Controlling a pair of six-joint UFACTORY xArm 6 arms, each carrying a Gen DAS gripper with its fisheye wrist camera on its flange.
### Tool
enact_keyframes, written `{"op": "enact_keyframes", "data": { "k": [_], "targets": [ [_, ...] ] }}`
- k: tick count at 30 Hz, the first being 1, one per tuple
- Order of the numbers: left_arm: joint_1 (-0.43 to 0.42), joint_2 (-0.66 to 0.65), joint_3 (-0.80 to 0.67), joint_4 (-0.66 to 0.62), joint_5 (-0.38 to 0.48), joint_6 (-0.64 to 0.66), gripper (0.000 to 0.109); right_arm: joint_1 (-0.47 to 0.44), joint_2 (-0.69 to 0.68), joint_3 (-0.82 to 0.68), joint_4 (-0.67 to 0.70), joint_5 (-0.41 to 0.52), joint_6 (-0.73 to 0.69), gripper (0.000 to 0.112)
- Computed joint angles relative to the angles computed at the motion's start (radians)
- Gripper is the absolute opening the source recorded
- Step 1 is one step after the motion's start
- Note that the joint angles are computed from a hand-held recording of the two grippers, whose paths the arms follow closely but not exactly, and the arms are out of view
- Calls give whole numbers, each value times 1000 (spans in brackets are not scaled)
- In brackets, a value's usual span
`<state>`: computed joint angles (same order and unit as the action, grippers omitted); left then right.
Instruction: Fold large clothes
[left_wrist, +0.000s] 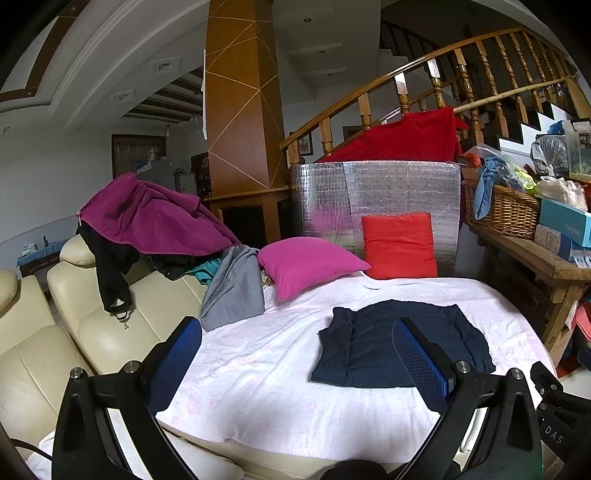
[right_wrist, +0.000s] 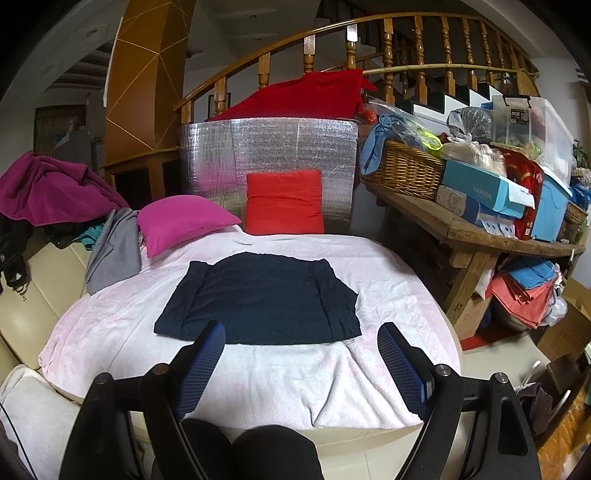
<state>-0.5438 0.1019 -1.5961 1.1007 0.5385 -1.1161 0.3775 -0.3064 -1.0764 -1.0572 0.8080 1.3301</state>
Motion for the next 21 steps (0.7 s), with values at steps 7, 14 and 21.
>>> {"op": "enact_keyframes", "data": {
  "k": [7,14,21],
  "targets": [
    [4,-4,4,2,-6,-3,102,7,2,-6,-8,8,5,87],
    [4,-8,11,-2,-10,2,102,9,1,-9,-2,18,-1,87],
    [11,12,-21,-34,-17,39,102,-9,20,-34,13,13,-27,87]
  ]
}}
